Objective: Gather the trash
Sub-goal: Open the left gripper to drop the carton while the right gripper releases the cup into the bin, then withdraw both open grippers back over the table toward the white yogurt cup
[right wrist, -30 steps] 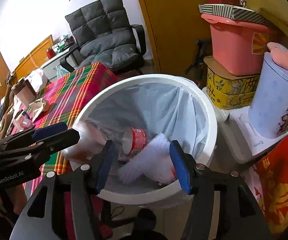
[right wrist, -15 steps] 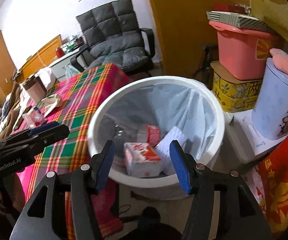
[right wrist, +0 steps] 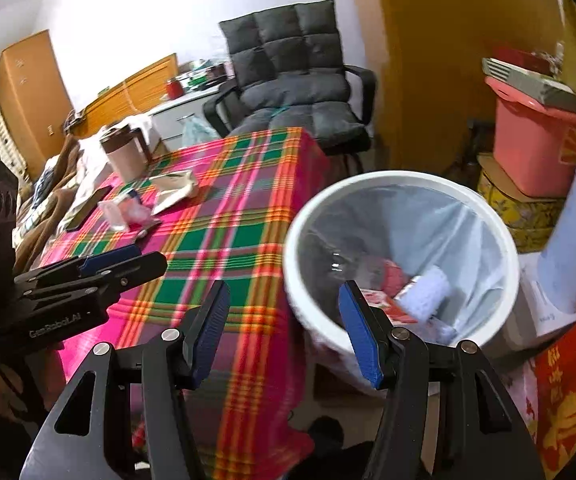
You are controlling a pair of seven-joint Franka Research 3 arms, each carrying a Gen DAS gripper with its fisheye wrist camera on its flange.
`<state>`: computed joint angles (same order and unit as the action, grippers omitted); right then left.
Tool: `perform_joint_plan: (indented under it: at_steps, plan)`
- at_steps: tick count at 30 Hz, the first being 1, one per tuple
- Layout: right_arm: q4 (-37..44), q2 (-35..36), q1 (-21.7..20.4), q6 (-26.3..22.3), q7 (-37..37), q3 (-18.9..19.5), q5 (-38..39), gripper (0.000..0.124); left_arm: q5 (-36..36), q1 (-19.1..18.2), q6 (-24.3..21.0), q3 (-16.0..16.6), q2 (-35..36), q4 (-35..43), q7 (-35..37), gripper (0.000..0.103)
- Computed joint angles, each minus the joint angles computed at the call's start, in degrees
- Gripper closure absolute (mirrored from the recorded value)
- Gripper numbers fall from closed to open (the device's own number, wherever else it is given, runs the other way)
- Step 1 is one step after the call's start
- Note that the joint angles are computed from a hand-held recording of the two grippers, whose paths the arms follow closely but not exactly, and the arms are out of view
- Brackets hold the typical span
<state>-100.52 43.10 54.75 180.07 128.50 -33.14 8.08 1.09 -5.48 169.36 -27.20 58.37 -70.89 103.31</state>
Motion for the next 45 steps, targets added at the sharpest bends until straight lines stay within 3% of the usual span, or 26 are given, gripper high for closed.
perform_joint_plan:
  at_steps: [15, 24, 37, 45]
  plan:
    - [7.3, 2.0, -4.5, -1.5, -2.9, 7.0, -2.9, 0.065, 3.4, 5.5, 6.5, 1.4, -6.7, -12.8, -5.4, 0.055]
    - [13.1, 4.0, -8.5, -3.1, -5.6, 11.8, -4.4, 0.065, 5.6, 7.0, 7.0, 3.4, -7.5, -13.9, -10.1, 0.055]
    - [23.1, 8.1, -13.5, -6.5, -7.8, 16.2, -7.2, 0.065, 5.8, 6.3, 2.7, 7.5, -3.0, -3.4, -13.7, 0.055]
    - [33.0, 12.8, -17.8, -11.4, -10.0, 20.0, -8.7, 0.065, 4.3, 4.6, -4.1, 9.4, 4.6, 11.3, -11.7, 0.055]
